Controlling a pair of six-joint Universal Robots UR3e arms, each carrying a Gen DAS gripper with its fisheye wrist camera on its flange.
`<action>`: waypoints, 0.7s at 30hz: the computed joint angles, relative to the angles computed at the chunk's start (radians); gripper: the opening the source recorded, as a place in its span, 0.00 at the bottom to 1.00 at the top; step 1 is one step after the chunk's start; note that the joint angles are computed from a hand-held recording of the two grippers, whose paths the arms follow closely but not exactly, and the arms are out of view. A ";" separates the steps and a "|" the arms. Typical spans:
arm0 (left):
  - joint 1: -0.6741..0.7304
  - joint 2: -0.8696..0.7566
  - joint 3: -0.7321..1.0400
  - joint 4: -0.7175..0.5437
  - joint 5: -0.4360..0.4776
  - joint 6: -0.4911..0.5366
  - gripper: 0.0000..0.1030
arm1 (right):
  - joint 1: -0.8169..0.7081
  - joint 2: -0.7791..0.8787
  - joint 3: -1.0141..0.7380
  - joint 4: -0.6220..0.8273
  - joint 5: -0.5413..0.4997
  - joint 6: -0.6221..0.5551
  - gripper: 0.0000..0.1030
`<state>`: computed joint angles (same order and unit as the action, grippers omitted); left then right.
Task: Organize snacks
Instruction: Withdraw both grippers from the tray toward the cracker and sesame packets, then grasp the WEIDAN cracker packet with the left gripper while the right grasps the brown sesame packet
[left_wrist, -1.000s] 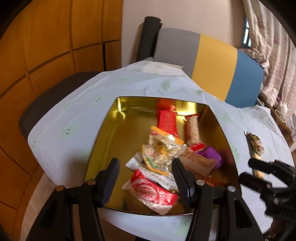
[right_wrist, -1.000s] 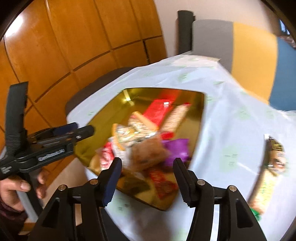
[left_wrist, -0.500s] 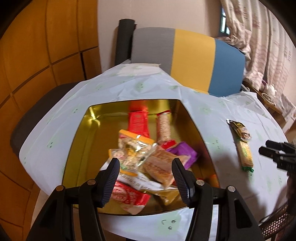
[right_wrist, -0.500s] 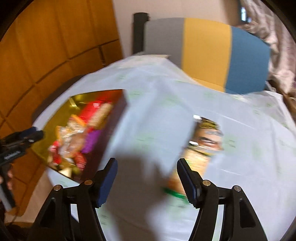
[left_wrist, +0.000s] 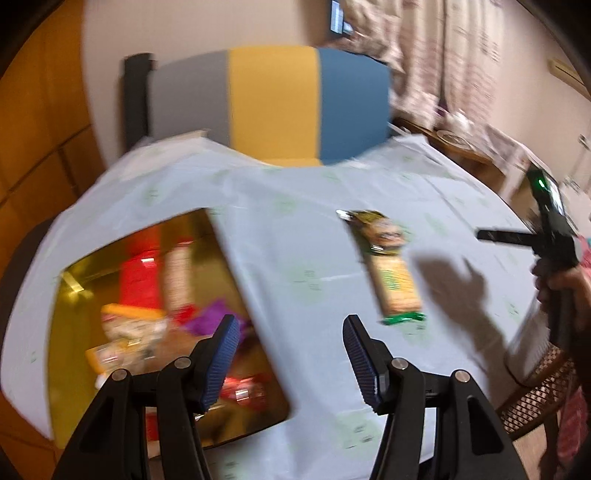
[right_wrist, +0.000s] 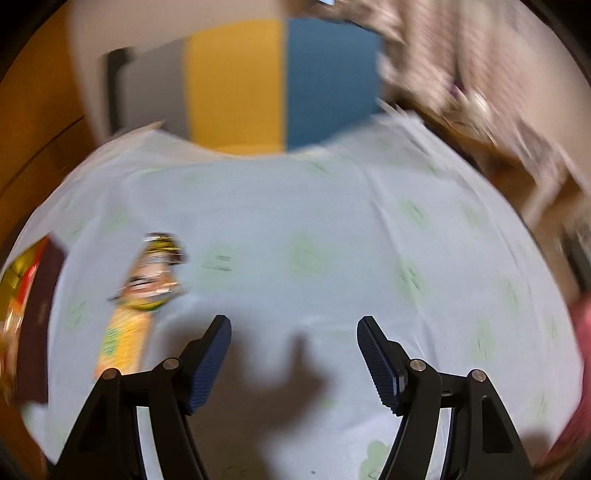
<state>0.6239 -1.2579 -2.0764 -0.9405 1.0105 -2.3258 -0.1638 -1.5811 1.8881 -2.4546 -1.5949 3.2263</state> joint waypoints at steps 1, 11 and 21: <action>-0.056 -0.034 0.012 0.029 0.029 -0.029 0.58 | -0.018 -0.003 0.001 0.003 0.018 0.012 0.69; -0.449 -0.435 0.232 0.152 0.168 -0.254 0.65 | -0.066 -0.013 0.011 -0.009 0.101 0.001 0.77; -0.634 -0.713 0.456 0.194 0.347 -0.396 0.66 | -0.076 -0.040 0.025 -0.016 0.151 0.010 0.79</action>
<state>-0.0097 -1.9710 -1.6206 -0.7461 1.3580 -2.7218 -0.2398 -1.6208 1.9135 -2.4710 -1.4442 3.2362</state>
